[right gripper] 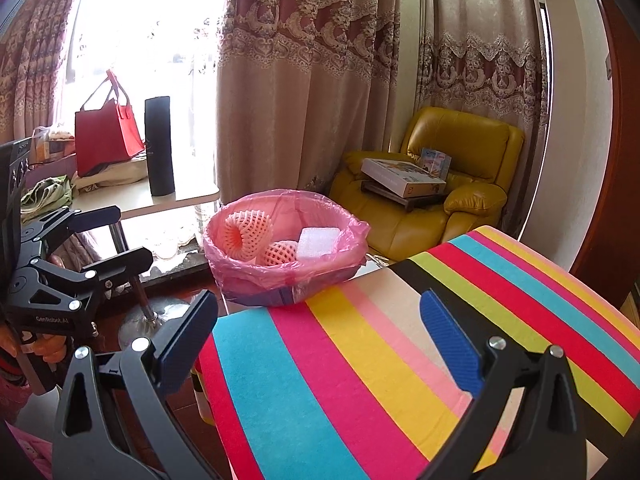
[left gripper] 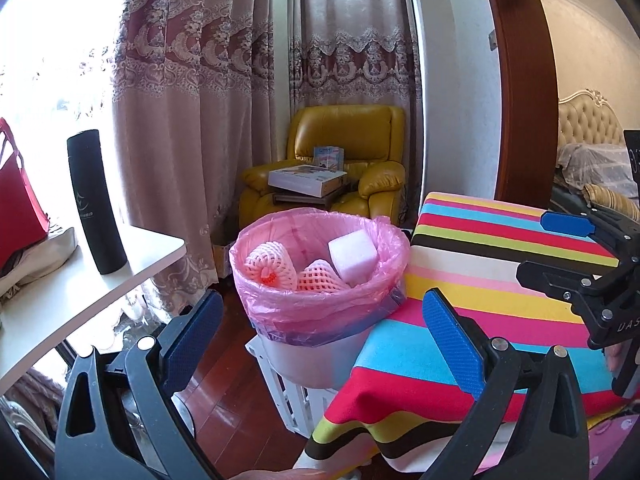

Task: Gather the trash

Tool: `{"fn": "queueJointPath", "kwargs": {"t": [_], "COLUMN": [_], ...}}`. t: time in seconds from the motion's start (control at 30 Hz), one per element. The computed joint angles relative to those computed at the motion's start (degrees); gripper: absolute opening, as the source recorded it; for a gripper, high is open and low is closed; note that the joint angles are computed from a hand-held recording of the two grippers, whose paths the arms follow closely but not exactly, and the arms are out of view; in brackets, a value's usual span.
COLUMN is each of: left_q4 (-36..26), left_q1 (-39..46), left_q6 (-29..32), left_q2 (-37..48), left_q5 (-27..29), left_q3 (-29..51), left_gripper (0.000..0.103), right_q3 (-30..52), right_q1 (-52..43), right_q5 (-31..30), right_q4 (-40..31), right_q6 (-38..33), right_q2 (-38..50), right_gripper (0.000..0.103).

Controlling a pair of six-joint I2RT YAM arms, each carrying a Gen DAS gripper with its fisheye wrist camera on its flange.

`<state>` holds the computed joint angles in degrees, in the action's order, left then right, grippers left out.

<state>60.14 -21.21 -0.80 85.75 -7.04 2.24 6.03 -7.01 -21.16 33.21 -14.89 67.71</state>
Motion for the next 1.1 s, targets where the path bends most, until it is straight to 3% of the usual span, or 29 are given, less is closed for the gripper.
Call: {"fn": "queueJointPath", "kwargs": {"t": [1.1], "left_q4": [3.3], "left_q1": [0.6], "left_q6": [-0.1], "left_q2": [3.1], "left_q5": [0.8], "left_q3": [-0.2], "left_gripper": [0.095], "right_q3": [0.5], "right_q1": [1.2], "right_q5": [1.2], "right_q4": [0.9], "right_q6": [1.0], "right_q2": [2.1], "right_gripper": [0.098]}}
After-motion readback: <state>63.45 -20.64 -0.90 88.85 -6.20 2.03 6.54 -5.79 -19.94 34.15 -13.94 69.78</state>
